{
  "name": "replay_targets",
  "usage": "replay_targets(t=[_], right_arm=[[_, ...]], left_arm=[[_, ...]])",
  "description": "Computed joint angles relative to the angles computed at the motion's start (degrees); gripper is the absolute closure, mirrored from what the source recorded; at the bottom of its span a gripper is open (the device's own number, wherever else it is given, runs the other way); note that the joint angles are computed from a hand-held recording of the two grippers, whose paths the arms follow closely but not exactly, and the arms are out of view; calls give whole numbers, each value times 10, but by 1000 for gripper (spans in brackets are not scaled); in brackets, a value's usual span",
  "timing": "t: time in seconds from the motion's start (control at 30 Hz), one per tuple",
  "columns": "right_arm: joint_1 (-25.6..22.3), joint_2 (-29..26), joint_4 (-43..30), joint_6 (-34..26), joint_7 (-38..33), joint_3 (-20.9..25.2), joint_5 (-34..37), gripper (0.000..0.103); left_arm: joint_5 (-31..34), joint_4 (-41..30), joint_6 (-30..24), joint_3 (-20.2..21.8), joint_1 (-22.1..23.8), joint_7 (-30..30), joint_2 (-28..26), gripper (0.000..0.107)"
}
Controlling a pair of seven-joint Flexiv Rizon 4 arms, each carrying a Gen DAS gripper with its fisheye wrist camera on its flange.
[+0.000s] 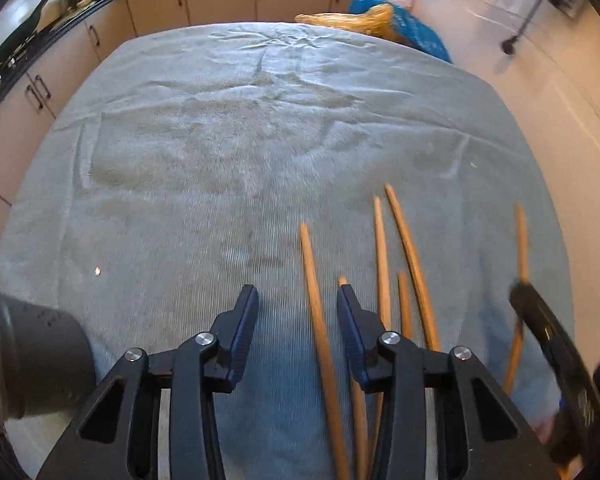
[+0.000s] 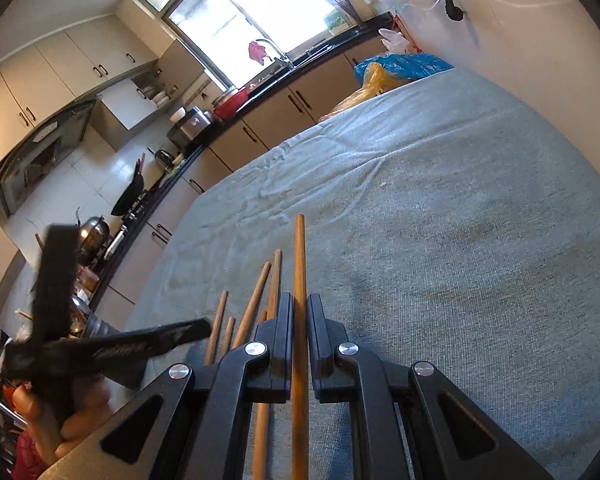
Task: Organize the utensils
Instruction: 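Grasp another chopstick with the left gripper while the right gripper holds its chopstick, then carry both chopsticks upright over the black utensil holder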
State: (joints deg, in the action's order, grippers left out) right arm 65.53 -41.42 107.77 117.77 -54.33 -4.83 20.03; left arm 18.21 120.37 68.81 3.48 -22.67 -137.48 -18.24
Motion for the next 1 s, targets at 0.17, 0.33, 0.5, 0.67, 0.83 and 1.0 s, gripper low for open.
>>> replay_targets(t=[0.17,0.33,0.5,0.67,0.83,1.0], right_arm=[[-26,-2,-2,23,0,30,-13,95],[-38,-1,1,34,-10,46,-20,95],[-31,-1,-1,34,-20,42,-11,95],[-14,1,1,59,-46,32,13,95],[21,6,-5,84,-105,11,62,95],[50,28,-12,89,-166,6,119,95]], left_arm=[[-15,-26,-15,3,3,1,-26,82],[30,-62,-43,23,-24,-26,-40,98],[53,-53,-18,21,-25,-33,-37,102],[135,-25,13,46,-60,-101,24,102],[254,-12,-12,41,-85,-194,105,102],[337,28,-41,7,-89,-268,200,102]])
